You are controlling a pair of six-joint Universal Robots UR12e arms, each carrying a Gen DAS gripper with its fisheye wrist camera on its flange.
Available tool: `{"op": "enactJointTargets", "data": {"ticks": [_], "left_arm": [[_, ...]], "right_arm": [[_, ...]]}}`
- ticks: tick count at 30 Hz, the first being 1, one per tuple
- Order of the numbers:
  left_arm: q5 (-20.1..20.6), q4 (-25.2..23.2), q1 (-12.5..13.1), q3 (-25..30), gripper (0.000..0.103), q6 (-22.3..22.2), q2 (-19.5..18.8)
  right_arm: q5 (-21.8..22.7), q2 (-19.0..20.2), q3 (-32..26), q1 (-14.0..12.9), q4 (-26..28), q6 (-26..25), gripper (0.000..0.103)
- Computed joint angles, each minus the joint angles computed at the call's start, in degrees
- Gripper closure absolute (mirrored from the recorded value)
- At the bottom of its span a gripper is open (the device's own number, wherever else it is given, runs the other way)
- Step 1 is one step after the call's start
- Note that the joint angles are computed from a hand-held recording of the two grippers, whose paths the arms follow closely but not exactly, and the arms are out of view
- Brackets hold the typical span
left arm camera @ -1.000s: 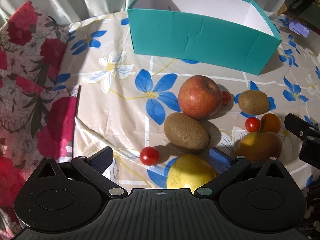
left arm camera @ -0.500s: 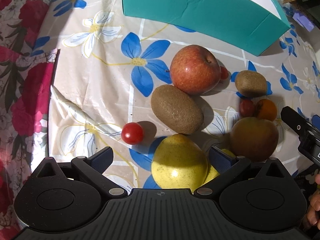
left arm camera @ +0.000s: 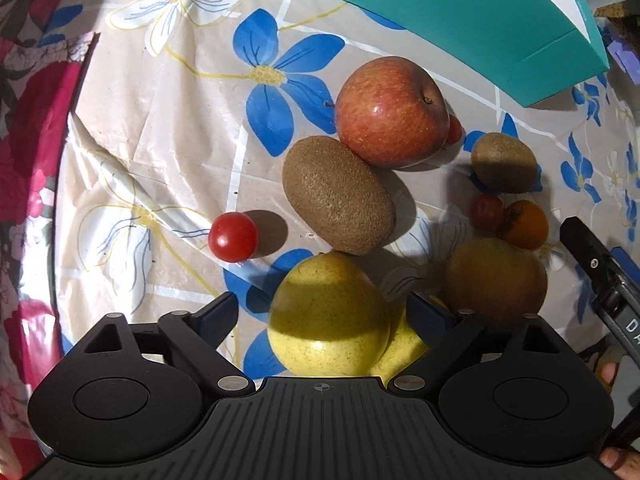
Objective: Organize fruits
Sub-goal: 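Grasp the yellow pear with the left gripper while the right gripper grasps the green-brown apple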
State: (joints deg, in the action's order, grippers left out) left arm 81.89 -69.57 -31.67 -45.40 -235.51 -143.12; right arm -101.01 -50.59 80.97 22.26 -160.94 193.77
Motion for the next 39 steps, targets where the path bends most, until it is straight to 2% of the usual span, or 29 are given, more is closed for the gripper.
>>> {"op": "enactJointTargets", "data": {"ticks": [8, 14, 18, 20, 21, 23, 24, 29, 31, 39], "left_arm": [[-1.56, -0.69, 0.12, 1.57, 0.013, -1.52, -1.00], [-1.34, -2.21, -0.17, 4.67, 0.012, -0.48, -2.90], [-1.75, -1.37, -0.12, 4.11, 0.016, -1.04, -2.91], [-0.66, -2.91, -0.29, 4.87, 0.031, 0.12, -3.15], [0.17, -4.27, -0.43, 5.43, 0.033, 1.42, -3.22], [0.62, -3.84, -0.54, 4.71, 0.033, 2.23, -2.78], [0.87, -3.62, -0.61, 4.54, 0.033, 2.57, -2.71], [0.90, -2.14, -0.60, 2.85, 0.033, 2.80, -1.76], [0.71, -1.38, -0.55, 2.12, 0.034, 2.72, -1.39], [0.34, 2.23, -0.43, -1.72, 0.034, 2.11, 0.69]], "right_arm": [[0.00, 0.24, -0.33, -0.16, 0.08, 0.43, 0.000], [-0.64, 0.12, -0.20, -0.37, 0.66, 0.51, 0.000], [0.14, -1.35, 1.58, -0.99, 2.21, -2.15, 0.000], [3.47, -2.88, 3.30, -1.82, 3.81, -3.69, 0.000], [6.10, -3.60, 3.95, -2.30, 5.21, -5.12, 0.000], [12.10, -4.80, 4.95, -3.24, 8.37, -8.29, 0.000], [13.47, -5.13, 5.66, -3.39, 7.74, -9.58, 0.000], [15.19, -5.64, 5.37, -3.57, 9.95, -13.46, 0.000], [17.52, -5.82, 5.23, -3.93, 11.24, -14.84, 0.000], [25.03, -5.57, 4.52, -5.16, 15.41, -15.01, 0.000]]}}
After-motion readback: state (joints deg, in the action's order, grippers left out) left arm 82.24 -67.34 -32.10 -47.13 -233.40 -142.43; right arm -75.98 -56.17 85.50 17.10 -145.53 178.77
